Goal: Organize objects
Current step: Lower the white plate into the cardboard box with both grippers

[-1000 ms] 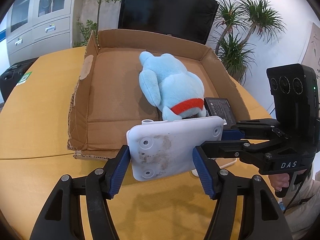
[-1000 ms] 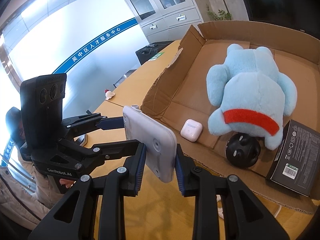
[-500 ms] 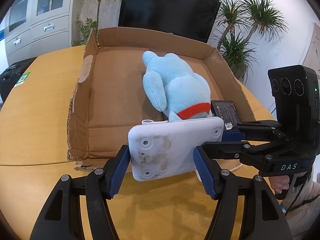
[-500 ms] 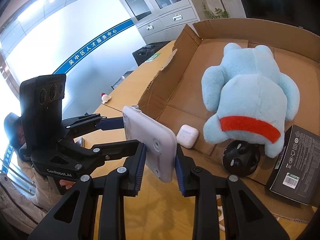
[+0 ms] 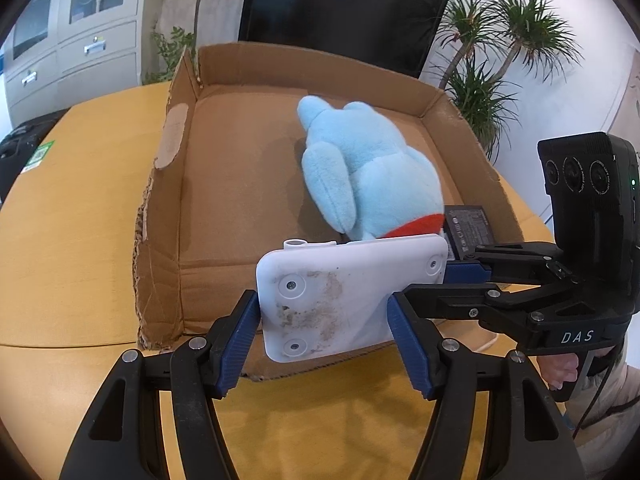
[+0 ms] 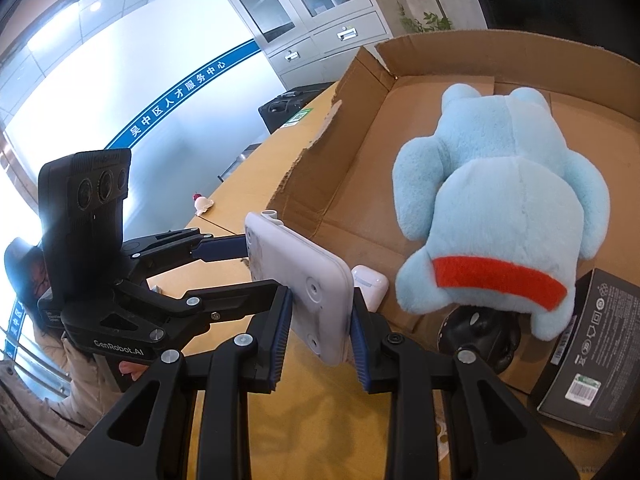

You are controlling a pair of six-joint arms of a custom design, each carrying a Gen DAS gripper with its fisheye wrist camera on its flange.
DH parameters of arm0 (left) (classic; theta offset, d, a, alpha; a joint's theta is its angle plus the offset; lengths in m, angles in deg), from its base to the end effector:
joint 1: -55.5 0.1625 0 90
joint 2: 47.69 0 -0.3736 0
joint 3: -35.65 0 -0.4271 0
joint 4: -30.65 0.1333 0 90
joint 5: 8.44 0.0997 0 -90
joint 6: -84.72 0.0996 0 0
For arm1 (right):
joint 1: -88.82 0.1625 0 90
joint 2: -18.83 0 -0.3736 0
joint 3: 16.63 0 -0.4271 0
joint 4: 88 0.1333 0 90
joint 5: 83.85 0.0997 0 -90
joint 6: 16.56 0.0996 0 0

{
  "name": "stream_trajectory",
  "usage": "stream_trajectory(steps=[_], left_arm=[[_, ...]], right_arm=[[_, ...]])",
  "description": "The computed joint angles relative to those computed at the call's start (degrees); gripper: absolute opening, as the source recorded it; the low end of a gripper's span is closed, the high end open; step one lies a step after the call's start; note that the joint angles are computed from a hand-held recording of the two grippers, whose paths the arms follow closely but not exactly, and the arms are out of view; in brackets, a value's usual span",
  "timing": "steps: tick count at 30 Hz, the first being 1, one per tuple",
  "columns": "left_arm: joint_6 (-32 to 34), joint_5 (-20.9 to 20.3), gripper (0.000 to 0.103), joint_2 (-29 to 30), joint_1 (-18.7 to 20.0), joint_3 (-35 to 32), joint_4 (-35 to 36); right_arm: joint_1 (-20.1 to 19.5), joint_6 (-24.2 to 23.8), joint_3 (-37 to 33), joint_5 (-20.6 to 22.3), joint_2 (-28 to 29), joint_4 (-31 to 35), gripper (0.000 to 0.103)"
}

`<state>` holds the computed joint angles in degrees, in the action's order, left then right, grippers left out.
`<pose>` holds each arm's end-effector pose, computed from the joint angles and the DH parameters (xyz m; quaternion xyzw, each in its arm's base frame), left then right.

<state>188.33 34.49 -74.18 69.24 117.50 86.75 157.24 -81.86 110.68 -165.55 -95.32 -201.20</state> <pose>-0.3974 -0.3095 -0.0489 0.0733 0.9009 -0.3409 0.2586 -0.0018 -0.4062 0.3265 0.3758 -0.9198 0.1129 0.0077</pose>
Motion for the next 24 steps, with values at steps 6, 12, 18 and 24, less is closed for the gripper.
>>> stream_trajectory(steps=[6, 12, 18, 24], left_arm=[[1.3, 0.6, 0.065, -0.4, 1.9, 0.5, -1.6], [1.7, 1.1, 0.065, 0.1, 3.5, 0.5, -1.8], [1.6, 1.4, 0.065, 0.3, 4.3, 0.9, -2.4], [1.8, 1.6, 0.065, -0.2, 5.1, 1.9, -3.6]], right_arm=[[0.5, 1.7, -0.5, -1.1, 2.8, -1.6, 0.026], [0.8, 2.7, -0.6, -2.4, 4.7, -3.2, 0.026], [1.3, 3.5, -0.5, -3.4, 6.0, -4.7, 0.026], [1.7, 3.8, -0.2, -4.1, 6.9, -6.1, 0.025]])
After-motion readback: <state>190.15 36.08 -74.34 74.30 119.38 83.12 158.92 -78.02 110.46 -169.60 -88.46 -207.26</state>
